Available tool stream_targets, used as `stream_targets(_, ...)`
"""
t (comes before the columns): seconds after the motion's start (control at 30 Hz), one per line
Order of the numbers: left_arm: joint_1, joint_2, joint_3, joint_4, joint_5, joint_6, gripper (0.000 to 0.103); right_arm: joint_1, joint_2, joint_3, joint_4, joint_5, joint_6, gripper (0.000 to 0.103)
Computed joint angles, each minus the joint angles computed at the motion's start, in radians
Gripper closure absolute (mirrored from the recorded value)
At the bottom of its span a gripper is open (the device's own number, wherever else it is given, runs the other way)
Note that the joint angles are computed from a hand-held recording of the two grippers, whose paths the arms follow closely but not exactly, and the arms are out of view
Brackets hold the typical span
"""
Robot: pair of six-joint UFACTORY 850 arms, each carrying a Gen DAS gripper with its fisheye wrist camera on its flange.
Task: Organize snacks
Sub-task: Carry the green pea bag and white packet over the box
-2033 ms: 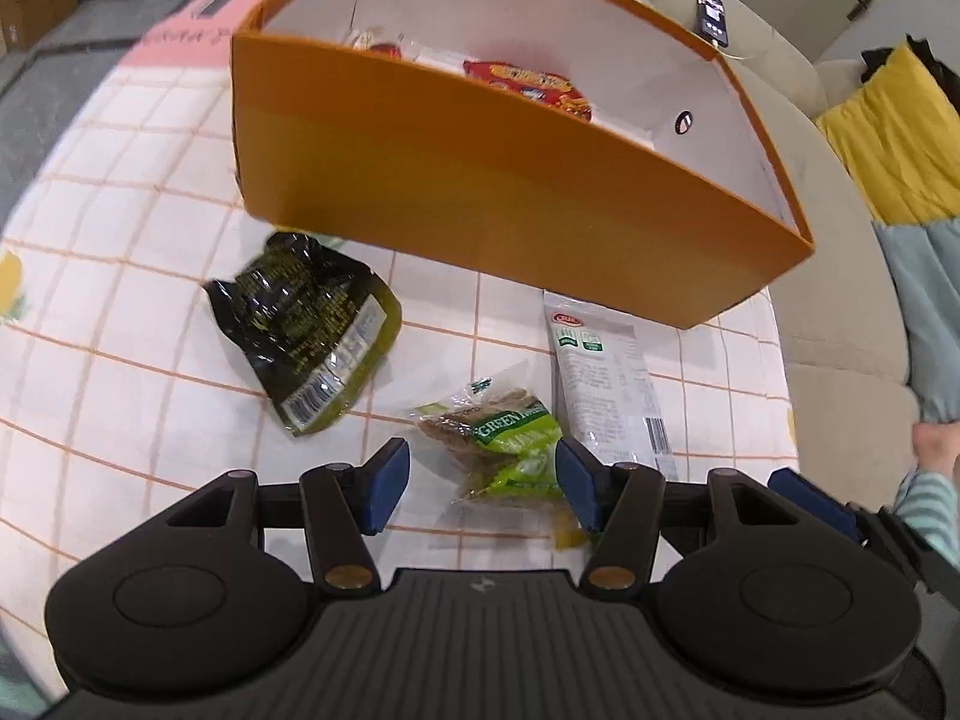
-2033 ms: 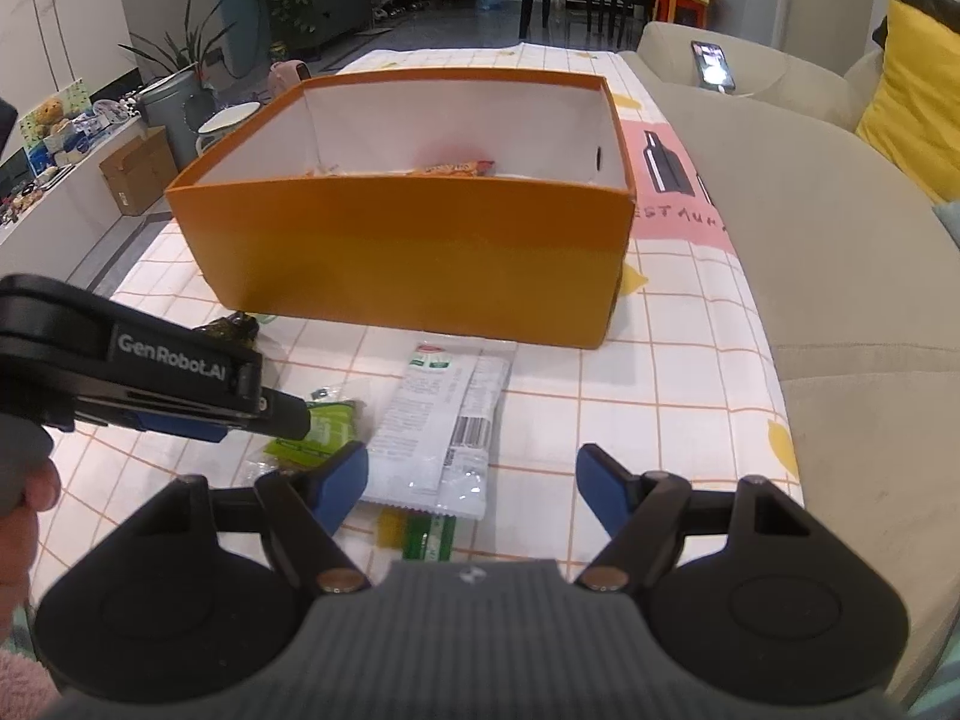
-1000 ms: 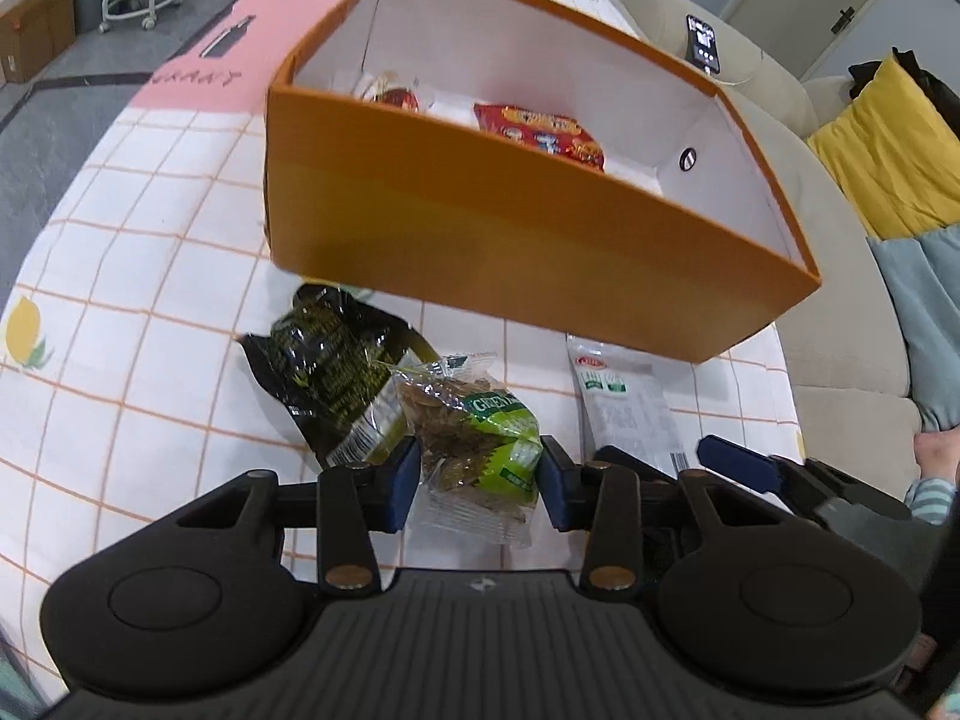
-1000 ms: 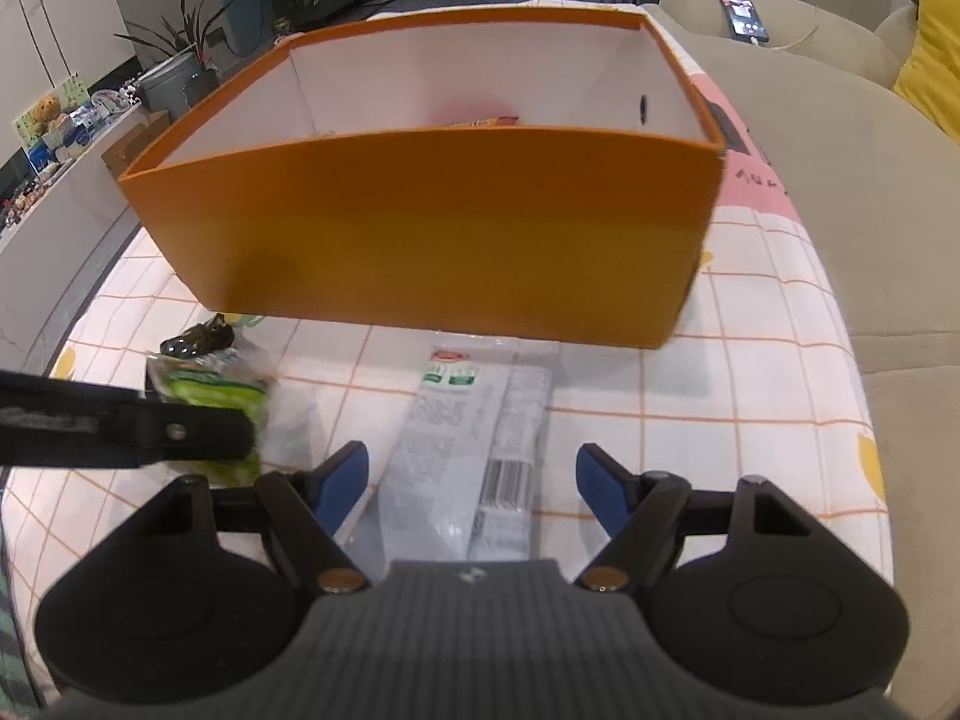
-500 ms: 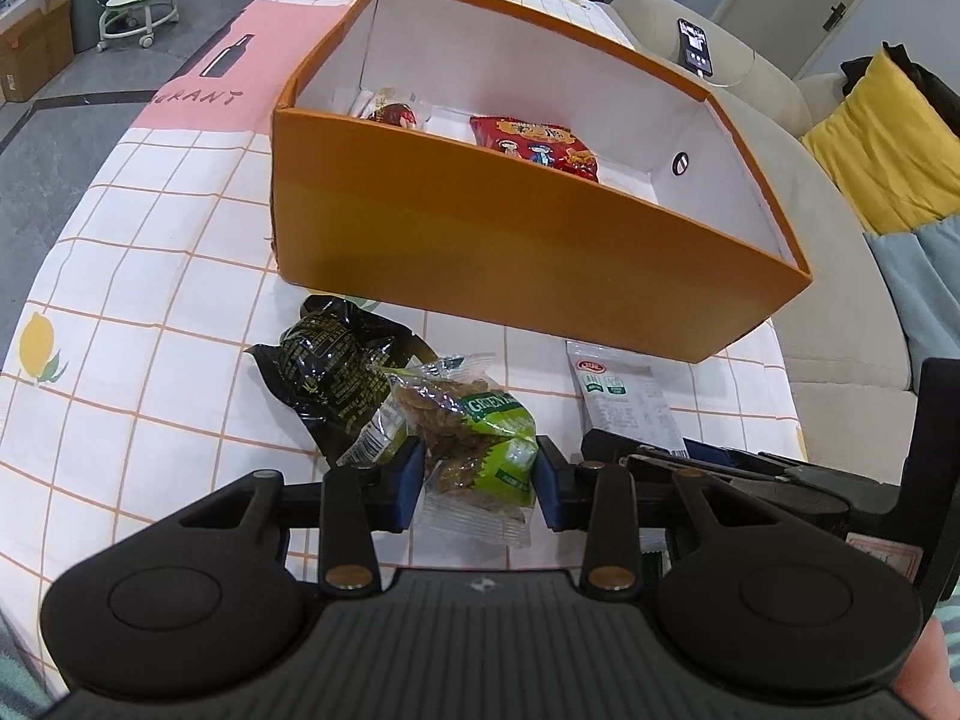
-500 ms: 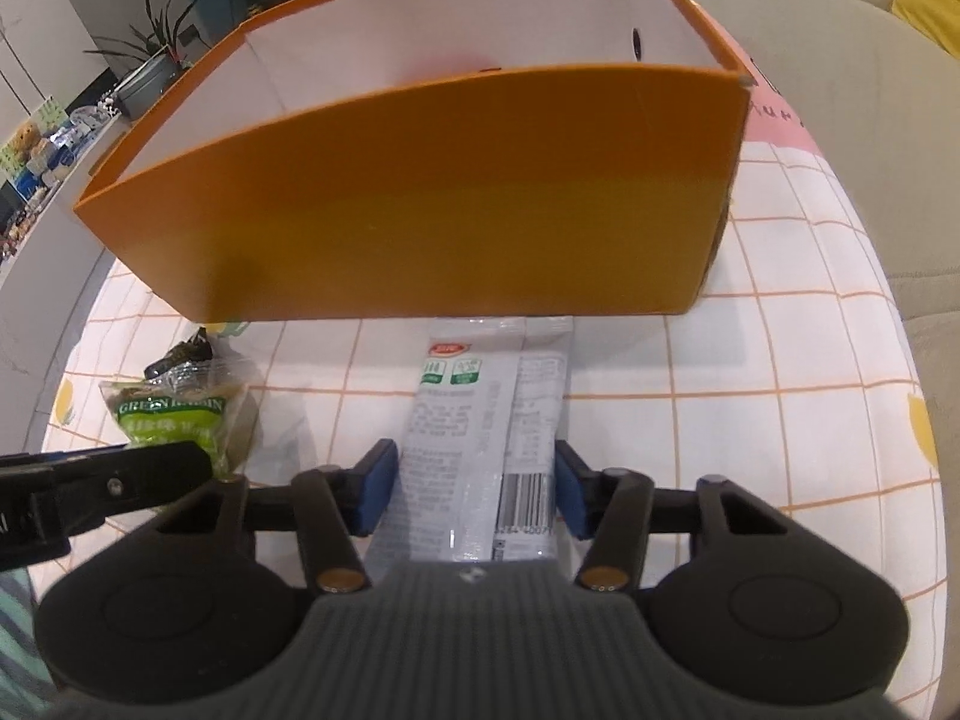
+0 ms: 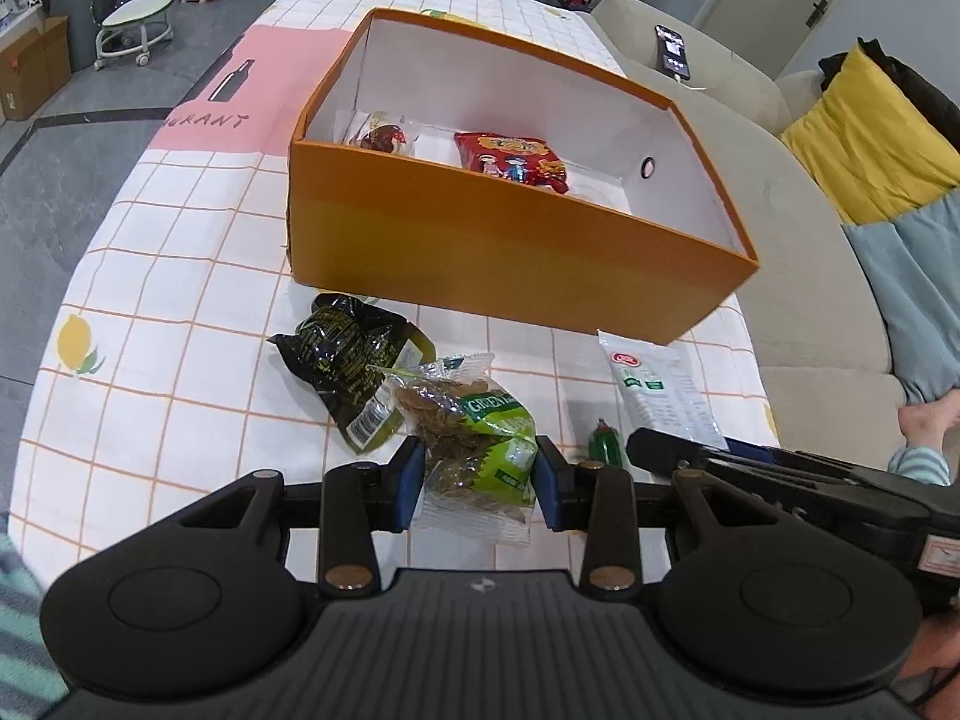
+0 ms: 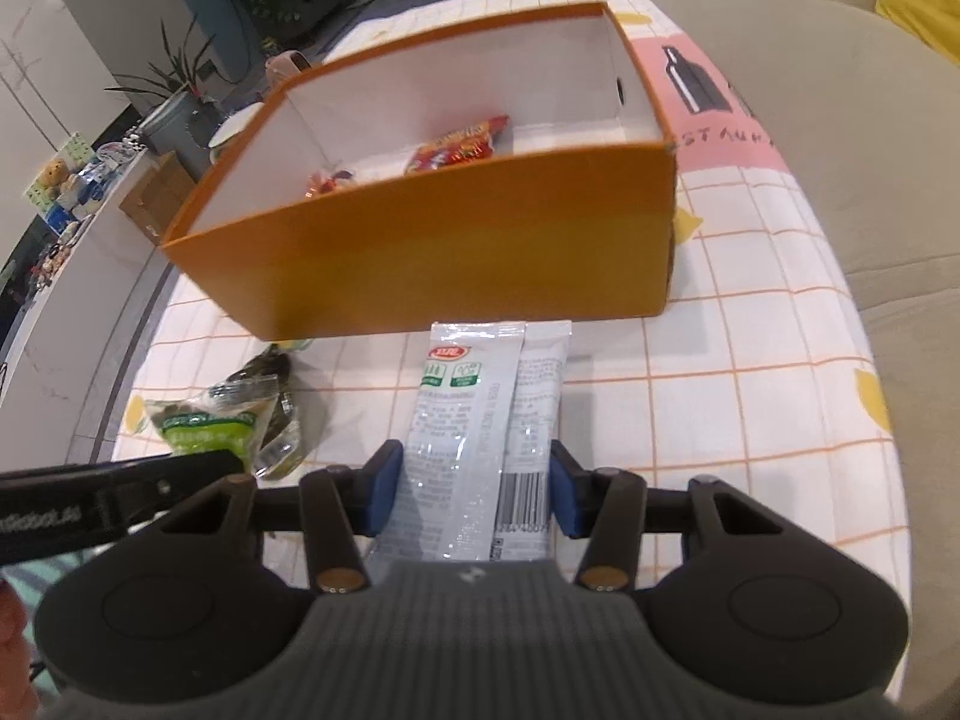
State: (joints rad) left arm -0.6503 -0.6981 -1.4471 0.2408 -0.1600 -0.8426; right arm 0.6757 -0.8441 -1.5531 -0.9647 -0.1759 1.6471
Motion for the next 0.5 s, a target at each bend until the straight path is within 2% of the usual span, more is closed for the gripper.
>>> stream_targets(0.17, -0.012, 0.046, 0.037, 0.050, 0.014, -0.029, 0.061, 0.019, 0.068, 0.069, -0.101, -0.002, 0.086, 0.055)
stream_targets(0.33, -0.019, 0.072, 0.043, -0.012, 0.028, 0.063, 0.061, 0.032, 0.132, 0.127, -0.285, -0.015, 0.251, 0.055)
stream_targets(0.4, -0.020, 0.079, 0.035, -0.009, 0.033, 0.078, 0.061, 0.033, 0.150, 0.135, -0.340, -0.023, 0.287, 0.055)
stream_targets(0.5, -0.016, 0.078, 0.007, -0.081, 0.039, 0.177, 0.061, 0.031, 0.173, 0.137, -0.391, -0.044, 0.296, 0.055)
